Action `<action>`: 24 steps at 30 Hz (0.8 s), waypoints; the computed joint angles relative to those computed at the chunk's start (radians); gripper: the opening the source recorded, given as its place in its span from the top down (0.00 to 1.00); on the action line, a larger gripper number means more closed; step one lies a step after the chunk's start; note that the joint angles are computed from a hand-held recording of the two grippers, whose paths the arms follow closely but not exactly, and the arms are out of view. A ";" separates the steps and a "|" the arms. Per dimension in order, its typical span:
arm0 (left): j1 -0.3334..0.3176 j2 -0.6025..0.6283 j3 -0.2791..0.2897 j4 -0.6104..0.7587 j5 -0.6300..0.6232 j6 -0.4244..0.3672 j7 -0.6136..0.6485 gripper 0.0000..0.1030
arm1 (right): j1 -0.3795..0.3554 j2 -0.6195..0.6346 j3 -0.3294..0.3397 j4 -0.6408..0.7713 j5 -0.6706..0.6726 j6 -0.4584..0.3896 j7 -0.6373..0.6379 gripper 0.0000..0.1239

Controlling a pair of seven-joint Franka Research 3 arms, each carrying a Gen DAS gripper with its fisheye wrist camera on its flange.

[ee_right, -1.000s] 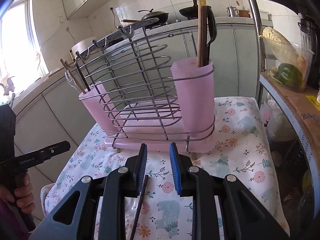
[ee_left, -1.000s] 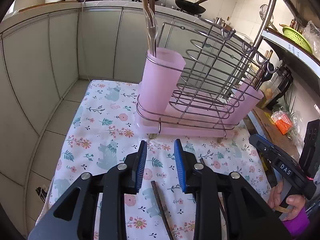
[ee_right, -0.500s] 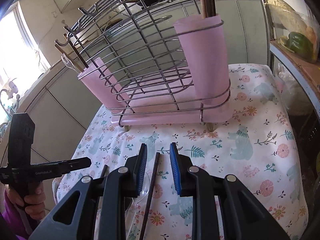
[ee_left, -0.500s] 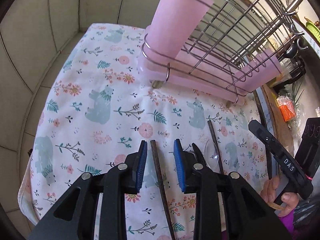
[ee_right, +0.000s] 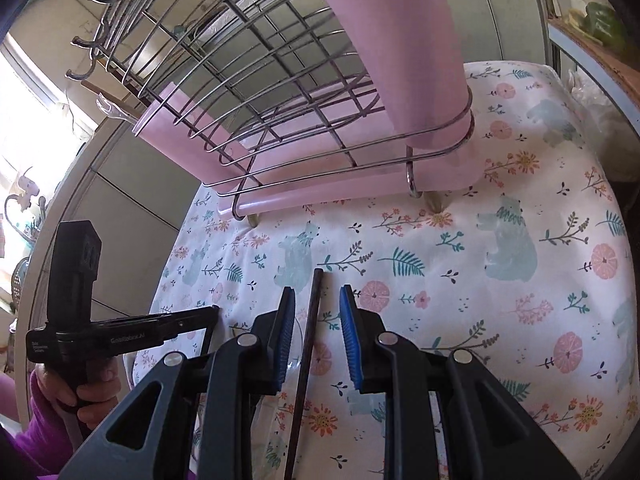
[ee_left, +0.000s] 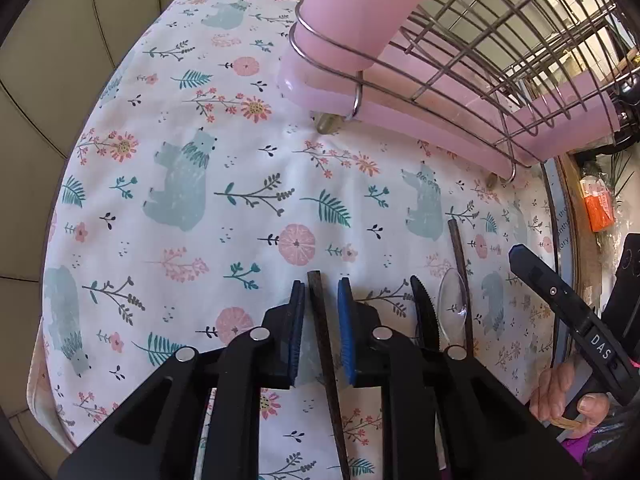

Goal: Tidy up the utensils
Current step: 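Grasp a dark chopstick with left tool while right tool grasps another dark chopstick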

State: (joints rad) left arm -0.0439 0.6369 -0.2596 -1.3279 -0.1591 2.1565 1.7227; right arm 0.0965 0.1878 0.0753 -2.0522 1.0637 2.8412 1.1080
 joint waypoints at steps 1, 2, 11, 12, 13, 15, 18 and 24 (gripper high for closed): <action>-0.003 0.006 0.002 0.008 0.004 -0.005 -0.003 0.87 | 0.000 0.006 -0.005 0.011 -0.019 -0.022 0.015 0.82; -0.004 0.011 0.001 0.015 0.005 -0.010 -0.004 0.87 | -0.001 0.012 -0.009 0.020 -0.039 -0.039 0.032 0.82; 0.020 0.003 -0.014 -0.009 -0.026 0.017 0.029 0.95 | -0.011 0.102 -0.036 0.166 -0.267 -0.242 0.208 0.82; 0.027 -0.009 -0.018 -0.026 -0.038 0.031 0.037 0.95 | -0.006 0.116 -0.042 0.185 -0.307 -0.259 0.239 0.82; 0.037 -0.022 -0.022 -0.043 -0.050 0.041 0.049 0.95 | -0.005 0.129 -0.044 0.202 -0.335 -0.274 0.262 0.82; 0.050 -0.047 -0.029 -0.071 -0.076 0.062 0.072 0.95 | -0.007 0.153 -0.043 0.234 -0.374 -0.304 0.295 0.82; 0.063 -0.076 -0.034 -0.105 -0.107 0.097 0.104 0.95 | 0.000 0.186 -0.050 0.275 -0.445 -0.330 0.359 0.82; 0.079 -0.107 -0.038 -0.136 -0.158 0.126 0.153 0.95 | 0.011 0.221 -0.050 0.320 -0.540 -0.345 0.424 0.83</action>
